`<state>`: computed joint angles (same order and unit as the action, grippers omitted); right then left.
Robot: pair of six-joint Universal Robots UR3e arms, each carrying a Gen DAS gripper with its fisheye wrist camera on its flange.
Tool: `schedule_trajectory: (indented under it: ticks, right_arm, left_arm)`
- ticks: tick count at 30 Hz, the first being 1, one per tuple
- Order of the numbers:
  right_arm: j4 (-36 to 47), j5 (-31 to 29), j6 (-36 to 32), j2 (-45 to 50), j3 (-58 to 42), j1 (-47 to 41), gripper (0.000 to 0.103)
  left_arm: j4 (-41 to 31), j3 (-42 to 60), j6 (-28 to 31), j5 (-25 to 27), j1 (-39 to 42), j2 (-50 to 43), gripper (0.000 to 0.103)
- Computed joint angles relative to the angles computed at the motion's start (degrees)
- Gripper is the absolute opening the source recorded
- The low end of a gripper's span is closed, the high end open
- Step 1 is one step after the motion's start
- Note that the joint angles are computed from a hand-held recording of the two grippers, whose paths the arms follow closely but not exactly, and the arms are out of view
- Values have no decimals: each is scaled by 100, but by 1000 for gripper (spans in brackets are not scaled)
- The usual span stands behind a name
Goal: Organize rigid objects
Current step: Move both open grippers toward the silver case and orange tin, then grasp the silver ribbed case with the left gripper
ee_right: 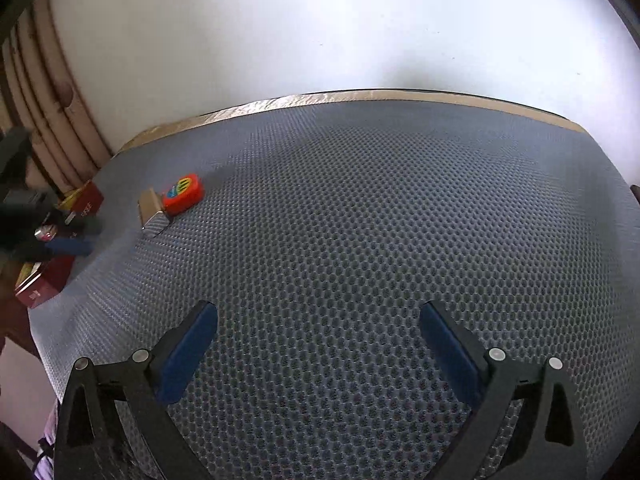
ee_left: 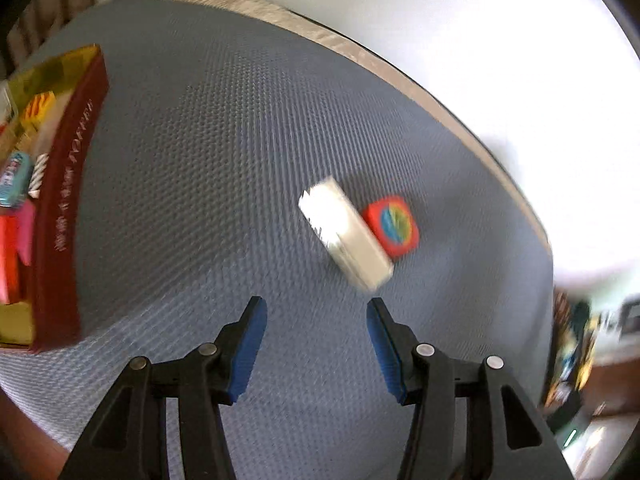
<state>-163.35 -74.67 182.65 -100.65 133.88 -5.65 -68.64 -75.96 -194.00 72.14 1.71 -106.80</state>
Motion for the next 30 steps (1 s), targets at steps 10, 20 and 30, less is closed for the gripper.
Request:
schedule_trajectory:
  ticks: [10,20,30]
  right_arm:
    - [62,393,-245,-36,57,-136,101]
    - [401,721,-508,-298,116,-397,101]
    - [518,763,-583,-334,125,-458,101]
  left_arm:
    - [-614,1894,-1217,572,-411,-1474,53]
    - [-576,2362,-1790,436,-345,-1825,54]
    - [-1572,4731,-1871,833,-701,-3231,54]
